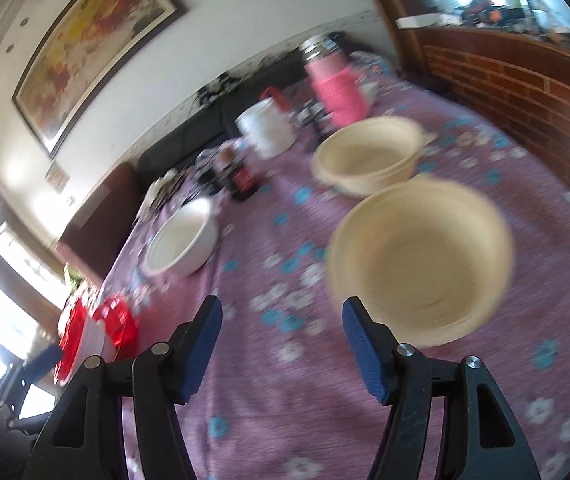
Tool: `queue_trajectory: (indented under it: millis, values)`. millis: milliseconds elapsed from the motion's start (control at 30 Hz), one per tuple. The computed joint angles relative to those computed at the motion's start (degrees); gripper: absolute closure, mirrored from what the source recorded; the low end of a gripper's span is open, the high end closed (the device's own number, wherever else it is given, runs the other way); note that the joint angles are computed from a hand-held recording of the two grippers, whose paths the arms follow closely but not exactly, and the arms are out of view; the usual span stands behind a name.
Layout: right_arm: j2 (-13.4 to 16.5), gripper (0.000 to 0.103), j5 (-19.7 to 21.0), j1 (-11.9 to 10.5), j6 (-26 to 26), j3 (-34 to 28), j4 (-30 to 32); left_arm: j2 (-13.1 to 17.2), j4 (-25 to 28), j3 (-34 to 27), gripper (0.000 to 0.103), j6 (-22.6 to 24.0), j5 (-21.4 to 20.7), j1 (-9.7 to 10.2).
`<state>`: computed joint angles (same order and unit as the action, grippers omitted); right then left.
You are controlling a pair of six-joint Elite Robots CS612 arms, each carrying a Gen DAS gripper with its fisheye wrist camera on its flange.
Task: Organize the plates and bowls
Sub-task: 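Move the right gripper to a beige plastic bowl and grasp its rim, then lift the beige bowl with the right gripper and carry it to the stack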
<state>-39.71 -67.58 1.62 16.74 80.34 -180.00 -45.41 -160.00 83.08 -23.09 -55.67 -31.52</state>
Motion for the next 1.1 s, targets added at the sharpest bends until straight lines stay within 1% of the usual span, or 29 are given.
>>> queue_trajectory:
  millis: [33,67,133,167,233,333,400,467,700,800,867,933,967,1000,1033,1100]
  values:
    - [-0.1,0.036,-1.7,-0.3,0.8,0.2,-0.9,0.1,0.4,-0.3,0.017,-0.1,-0.3,0.04]
    - [-0.2,0.036,-4.2,-0.6,1.5,0.3,-1.7,0.3,0.9,-0.7,0.017,-0.1,-0.8,0.12]
    - [-0.2,0.033,-8.4,-0.9,2.4,0.2,-2.0,0.7,1.7,-1.2,0.017,-0.3,-1.4,0.24]
    - [-0.2,0.033,-9.8,-1.1,2.9,0.0,-1.5,0.9,2.1,-1.6,0.017,-0.2,-1.5,0.31]
    - [0.2,0.033,-11.1,-1.8,4.6,-0.6,-0.3,1.1,2.6,-2.0,0.017,-0.1,-1.7,0.33]
    - [1.0,0.033,-12.9,-2.4,5.9,-1.7,1.9,1.4,3.2,-2.5,0.017,0.0,-2.1,0.36]
    - [1.5,0.033,-11.7,-2.9,6.3,-2.7,4.1,1.5,3.8,-2.7,0.017,-0.4,-2.2,0.43]
    - [2.1,0.033,-9.5,-3.2,6.5,-3.6,5.8,1.6,4.4,-2.9,0.017,-0.9,-2.9,0.63]
    - [4.1,0.033,-7.6,-3.0,5.0,-7.0,12.1,1.9,6.1,-3.5,0.017,-2.3,-4.6,0.99]
    - [5.2,0.033,-7.1,-2.7,3.8,-9.2,15.9,2.1,7.1,-3.8,0.017,-3.0,-6.7,1.34]
    - [5.7,0.039,-6.7,-2.5,2.3,-10.3,17.8,2.3,8.3,-4.2,0.017,-3.3,-7.6,1.46]
    - [5.9,0.055,-7.5,-2.2,0.9,-10.8,19.3,2.4,9.1,-4.4,0.017,-3.3,-8.5,1.57]
    - [5.9,0.060,-8.1,-2.0,0.1,-10.9,19.5,2.5,9.2,-4.5,0.017,-3.3,-9.1,1.63]
    - [5.9,0.068,-8.2,-1.9,-0.2,-11.0,19.6,2.6,9.3,-4.5,0.017,-3.2,-9.7,1.67]
    - [5.9,0.075,-8.0,-1.9,-0.6,-10.9,19.7,2.7,9.4,-4.5,0.017,-3.1,-10.2,1.71]
    - [5.8,0.076,-8.1,-1.7,-1.1,-10.5,19.3,2.8,8.9,-4.3,0.017,-2.9,-11.5,1.80]
